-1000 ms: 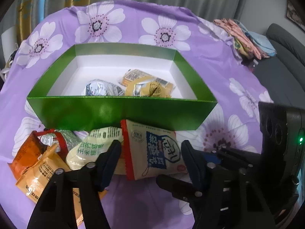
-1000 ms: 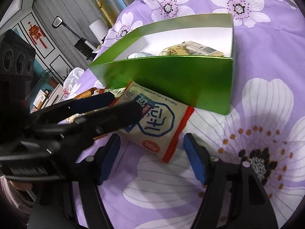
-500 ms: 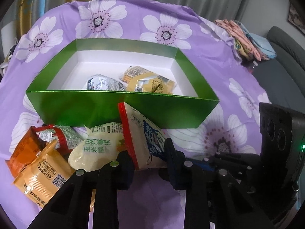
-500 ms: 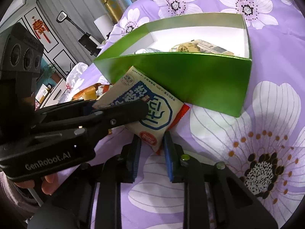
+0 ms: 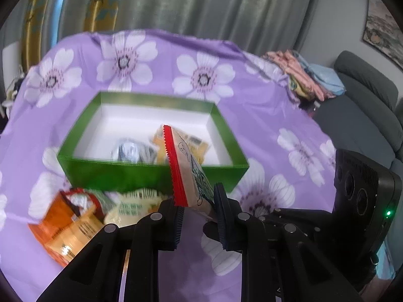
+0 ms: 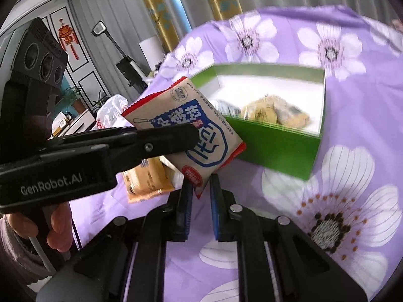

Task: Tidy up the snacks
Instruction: 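Lower the white-and-blue packet into the green box, release, withdraw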

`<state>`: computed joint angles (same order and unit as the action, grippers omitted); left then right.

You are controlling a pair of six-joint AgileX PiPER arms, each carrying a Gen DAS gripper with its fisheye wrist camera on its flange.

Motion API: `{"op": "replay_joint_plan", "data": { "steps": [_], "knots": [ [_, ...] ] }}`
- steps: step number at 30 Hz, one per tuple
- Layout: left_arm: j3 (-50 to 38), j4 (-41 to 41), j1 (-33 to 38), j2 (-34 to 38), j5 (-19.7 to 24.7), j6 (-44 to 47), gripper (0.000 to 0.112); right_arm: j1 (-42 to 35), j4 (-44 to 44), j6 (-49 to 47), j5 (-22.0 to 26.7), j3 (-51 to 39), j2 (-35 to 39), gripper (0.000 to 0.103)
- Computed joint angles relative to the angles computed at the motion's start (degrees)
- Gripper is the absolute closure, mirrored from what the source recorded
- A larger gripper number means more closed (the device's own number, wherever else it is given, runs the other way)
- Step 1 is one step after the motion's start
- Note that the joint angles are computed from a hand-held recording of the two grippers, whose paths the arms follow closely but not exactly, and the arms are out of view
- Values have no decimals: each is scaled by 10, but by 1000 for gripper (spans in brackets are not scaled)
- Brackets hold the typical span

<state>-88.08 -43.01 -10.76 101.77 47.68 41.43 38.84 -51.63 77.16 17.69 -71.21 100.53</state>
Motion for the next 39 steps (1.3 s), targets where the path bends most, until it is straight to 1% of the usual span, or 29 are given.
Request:
{"op": "replay_joint_plan", "data": {
  "steps": [1, 3, 4, 5, 7, 9, 10, 11, 13, 15, 16, 17, 18, 19, 20, 21, 22, 23, 24, 29, 30, 32, 35, 36, 37, 38, 39],
  "knots": [
    [-15, 4, -1, 3, 2, -5, 89, 1, -5, -5, 9, -10, 0, 89],
    [-47, 15, -3, 17, 11, -21, 89, -5, 19, -47, 22, -34, 5, 89],
    [-75, 19, -3, 31, 20, -33, 89, -7, 19, -53, 28, -42, 7, 89],
    [-91, 21, -2, 40, 24, -38, 89, -13, 30, -74, 32, -58, 12, 89],
    [-151, 35, -3, 72, 42, -66, 89, -26, 59, -117, 35, -84, 23, 89],
    [-206, 46, -3, 105, 63, -89, 89, -42, 98, -173, 44, -125, 43, 89],
    [-250, 61, -4, 132, 76, -114, 89, -46, 107, -187, 48, -139, 52, 89],
    [-272, 67, -4, 146, 84, -127, 89, -52, 122, -208, 55, -160, 64, 89],
    [-336, 87, -5, 186, 108, -163, 89, -67, 178, -271, 70, -207, 94, 89],
    [-406, 109, -7, 230, 137, -200, 89, -75, 200, -297, 80, -238, 116, 87],
    [-421, 120, -9, 240, 141, -212, 89, -82, 232, -330, 88, -260, 131, 86],
    [-428, 137, -13, 247, 135, -226, 89, -84, 240, -340, 98, -276, 141, 86],
    [-447, 155, -16, 260, 141, -240, 89, -84, 239, -340, 115, -294, 153, 85],
    [-461, 168, -18, 271, 147, -252, 88, -84, 242, -343, 133, -311, 165, 78],
    [-471, 179, -18, 278, 152, -263, 85, -84, 241, -341, 143, -319, 171, 68],
    [-484, 187, -18, 287, 161, -272, 70, -83, 234, -332, 152, -322, 174, 64],
    [-480, 198, -18, 286, 158, -278, 45, -84, 229, -322, 149, -315, 171, 57],
    [-456, 204, -18, 274, 141, -277, 35, -83, 221, -311, 143, -303, 165, 57],
    [-423, 205, -16, 257, 118, -271, 27, -83, 207, -295, 135, -285, 154, 57],
    [-328, 215, -13, 198, 69, -255, 26, -71, 142, -214, 114, -205, 104, 52],
    [-297, 224, -16, 177, 50, -251, 26, -67, 128, -198, 113, -191, 94, 51],
    [-263, 241, -20, 152, 30, -251, 26, -55, 92, -159, 113, -159, 72, 43],
    [-206, 258, -27, 111, -2, -247, 25, -38, 63, -122, 116, -122, 43, 36],
    [-194, 264, -29, 101, -9, -248, 23, -33, 57, -112, 118, -113, 35, 35],
    [-171, 262, -30, 84, -20, -243, 19, -25, 40, -88, 120, -99, 23, 31],
    [-158, 262, -31, 73, -26, -242, 17, -21, 29, -71, 116, -86, 13, 28],
    [-144, 261, -31, 62, -32, -241, 16, -17, 22, -57, 112, -75, 5, 27]
  ]
}}
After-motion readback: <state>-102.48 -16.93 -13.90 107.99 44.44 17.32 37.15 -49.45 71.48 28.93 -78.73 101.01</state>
